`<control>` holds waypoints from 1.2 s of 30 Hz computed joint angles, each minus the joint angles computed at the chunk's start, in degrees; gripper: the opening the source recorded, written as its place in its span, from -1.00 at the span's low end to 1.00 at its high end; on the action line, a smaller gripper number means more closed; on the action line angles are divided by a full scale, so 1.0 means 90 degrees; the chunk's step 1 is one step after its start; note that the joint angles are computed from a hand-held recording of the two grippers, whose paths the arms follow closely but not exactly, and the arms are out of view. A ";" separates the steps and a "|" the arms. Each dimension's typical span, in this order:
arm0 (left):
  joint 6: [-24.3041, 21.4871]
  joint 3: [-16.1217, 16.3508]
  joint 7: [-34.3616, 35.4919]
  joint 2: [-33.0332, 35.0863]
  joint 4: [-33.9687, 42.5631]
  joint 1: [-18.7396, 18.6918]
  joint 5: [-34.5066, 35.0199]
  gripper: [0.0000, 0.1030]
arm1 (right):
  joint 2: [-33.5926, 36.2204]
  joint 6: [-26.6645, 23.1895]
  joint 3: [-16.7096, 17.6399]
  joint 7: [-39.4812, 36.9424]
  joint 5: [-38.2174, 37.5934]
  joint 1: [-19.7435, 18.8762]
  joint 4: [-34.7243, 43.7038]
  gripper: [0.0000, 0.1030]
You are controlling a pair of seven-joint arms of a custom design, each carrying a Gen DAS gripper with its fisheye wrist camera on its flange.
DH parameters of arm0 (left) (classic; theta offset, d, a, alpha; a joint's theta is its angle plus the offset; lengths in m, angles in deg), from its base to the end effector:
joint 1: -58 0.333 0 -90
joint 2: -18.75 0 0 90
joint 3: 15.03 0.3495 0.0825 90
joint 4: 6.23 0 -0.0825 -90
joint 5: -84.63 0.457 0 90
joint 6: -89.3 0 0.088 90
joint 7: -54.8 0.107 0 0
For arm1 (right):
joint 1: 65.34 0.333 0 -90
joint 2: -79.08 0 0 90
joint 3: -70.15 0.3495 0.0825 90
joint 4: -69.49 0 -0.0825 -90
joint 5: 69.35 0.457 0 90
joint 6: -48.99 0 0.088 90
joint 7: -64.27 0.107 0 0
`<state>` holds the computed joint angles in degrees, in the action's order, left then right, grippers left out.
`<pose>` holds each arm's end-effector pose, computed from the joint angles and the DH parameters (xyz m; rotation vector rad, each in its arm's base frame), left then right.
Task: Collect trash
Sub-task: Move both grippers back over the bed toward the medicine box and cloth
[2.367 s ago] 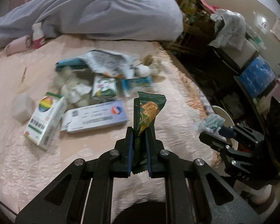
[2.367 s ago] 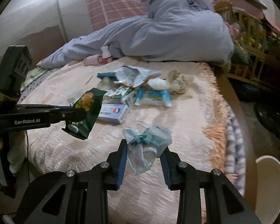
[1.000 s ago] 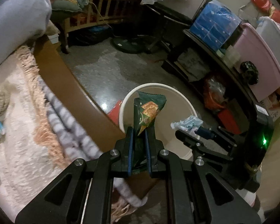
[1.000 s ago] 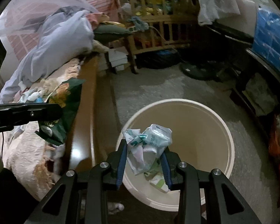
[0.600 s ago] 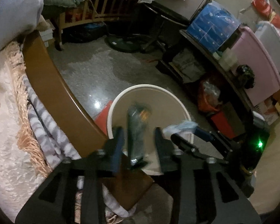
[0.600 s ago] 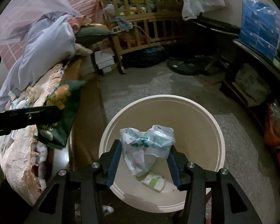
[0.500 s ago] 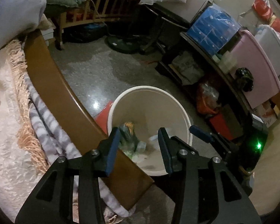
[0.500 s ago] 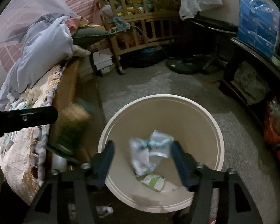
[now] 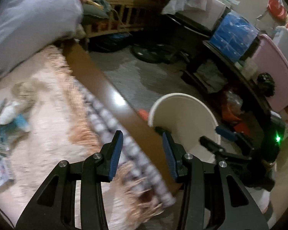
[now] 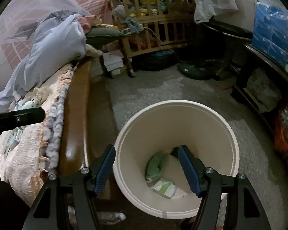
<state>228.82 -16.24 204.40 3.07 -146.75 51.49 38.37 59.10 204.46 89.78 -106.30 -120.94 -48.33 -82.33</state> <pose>0.5149 -0.0717 0.4178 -1.3612 2.6194 -0.9670 0.3632 0.2980 0.3612 -1.4866 2.0653 -0.6020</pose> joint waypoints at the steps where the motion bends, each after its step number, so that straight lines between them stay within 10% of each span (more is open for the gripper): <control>1: 0.0052 0.0036 0.0032 -0.0024 -0.0015 0.0049 0.0032 -0.21 | 0.0036 -0.0023 0.0022 -0.0011 -0.0010 0.0009 0.0050 0.27; 20: 0.0220 0.0964 0.0283 0.0364 0.0383 0.1691 0.0470 -0.18 | 0.1933 0.0340 -0.0424 -0.0297 -0.0904 0.1012 0.2109 0.37; 36: 0.0336 0.0912 0.0345 0.1725 0.1288 0.3091 0.0219 -0.03 | 0.3864 0.0939 -0.1160 -0.2538 0.0667 0.2099 0.4004 0.38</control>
